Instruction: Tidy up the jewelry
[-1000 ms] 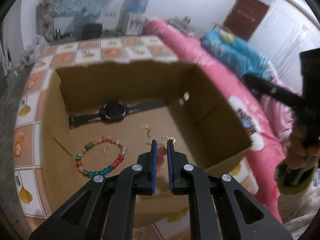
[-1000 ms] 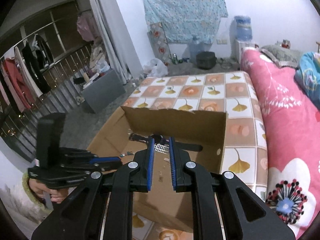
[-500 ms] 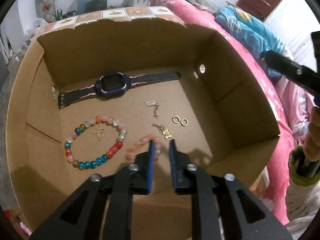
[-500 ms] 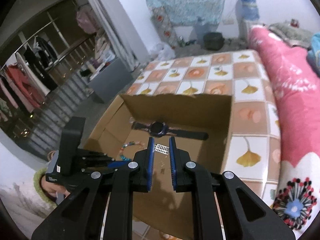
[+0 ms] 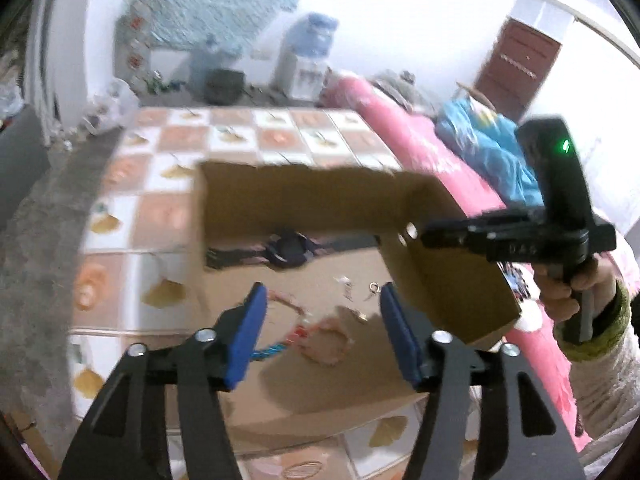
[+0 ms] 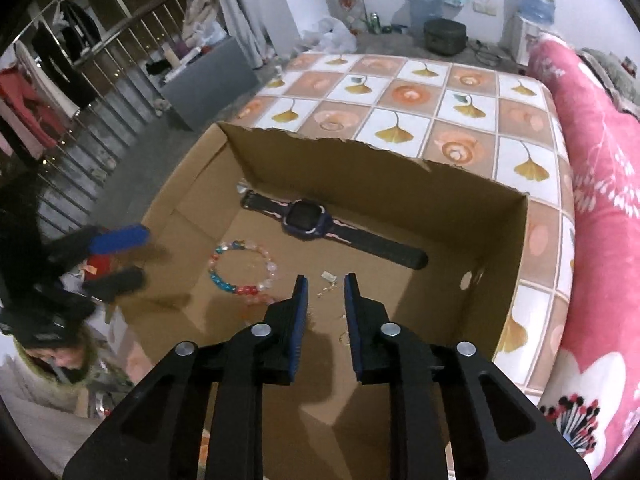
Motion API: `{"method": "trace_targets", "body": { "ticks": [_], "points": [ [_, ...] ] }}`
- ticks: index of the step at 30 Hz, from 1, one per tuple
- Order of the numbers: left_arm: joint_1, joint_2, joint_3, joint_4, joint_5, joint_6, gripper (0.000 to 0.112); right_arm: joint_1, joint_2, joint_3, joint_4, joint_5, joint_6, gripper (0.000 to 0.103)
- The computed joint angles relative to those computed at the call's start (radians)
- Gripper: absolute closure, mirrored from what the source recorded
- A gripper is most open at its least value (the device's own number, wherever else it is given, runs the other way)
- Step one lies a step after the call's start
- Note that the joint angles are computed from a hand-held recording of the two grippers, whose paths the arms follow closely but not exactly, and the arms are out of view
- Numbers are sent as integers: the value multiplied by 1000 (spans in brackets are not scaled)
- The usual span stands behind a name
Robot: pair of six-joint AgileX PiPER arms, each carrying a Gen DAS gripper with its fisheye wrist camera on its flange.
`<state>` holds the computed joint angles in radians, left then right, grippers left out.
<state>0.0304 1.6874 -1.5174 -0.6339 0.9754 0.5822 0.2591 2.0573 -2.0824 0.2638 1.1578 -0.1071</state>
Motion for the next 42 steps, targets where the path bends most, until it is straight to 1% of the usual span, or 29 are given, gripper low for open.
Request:
{"method": "trace_targets", "body": {
  "ticks": [5, 9, 12, 13, 15, 16, 17, 19, 20, 21, 23, 26, 27, 29, 30, 32, 35, 38, 42],
  "points": [
    [82, -18, 10, -25, -21, 25, 42, 0, -18, 10, -34, -15, 25, 78],
    [139, -6, 16, -55, -15, 50, 34, -10, -93, 94, -61, -87, 50, 75],
    [165, 13, 13, -64, -3, 45, 32, -29, -190, 211, -74, -182, 79, 74],
    [176, 23, 10, -71, 7, 39, 30, -40, -243, 278, -74, -234, 93, 72],
    [189, 33, 15, -90, 18, 35, 28, -62, -316, 373, -50, -304, 102, 62],
    [198, 44, 15, -103, 30, 27, 27, -76, -356, 427, -35, -341, 109, 59],
    [203, 55, 11, -110, 44, 19, 27, -96, -404, 499, -10, -384, 116, 55],
    [201, 79, -4, -110, 73, -7, 27, -139, -467, 613, 73, -432, 93, 50],
    [200, 93, -8, -118, 93, -14, 27, -156, -478, 647, 114, -436, 75, 47],
    [198, 105, -11, -125, 111, -17, 27, -170, -477, 673, 156, -424, 56, 47],
    [193, 123, -7, -140, 145, -34, 27, -185, -458, 717, 192, -401, 61, 47],
    [187, 150, -1, -197, 212, -39, 27, -194, -389, 714, 306, -331, -17, 46],
    [181, 150, 9, -211, 217, -44, 26, -185, -386, 722, 300, -339, -12, 46],
    [151, 103, 51, -169, 159, -68, 26, -147, -397, 731, 230, -369, 43, 46],
    [134, 78, 69, -137, 135, -85, 26, -143, -401, 732, 228, -368, 53, 46],
    [116, 38, 101, -98, 114, -108, 26, -134, -422, 762, 231, -384, 62, 46],
    [125, -26, 182, -88, 122, -82, 26, -131, -492, 864, 245, -427, 50, 46],
    [143, -94, 264, -93, 133, -59, 26, -158, -553, 952, 320, -438, -16, 46],
    [179, -172, 355, -106, 151, -36, 26, -142, -649, 1061, 337, -466, -17, 46]
  ]
}}
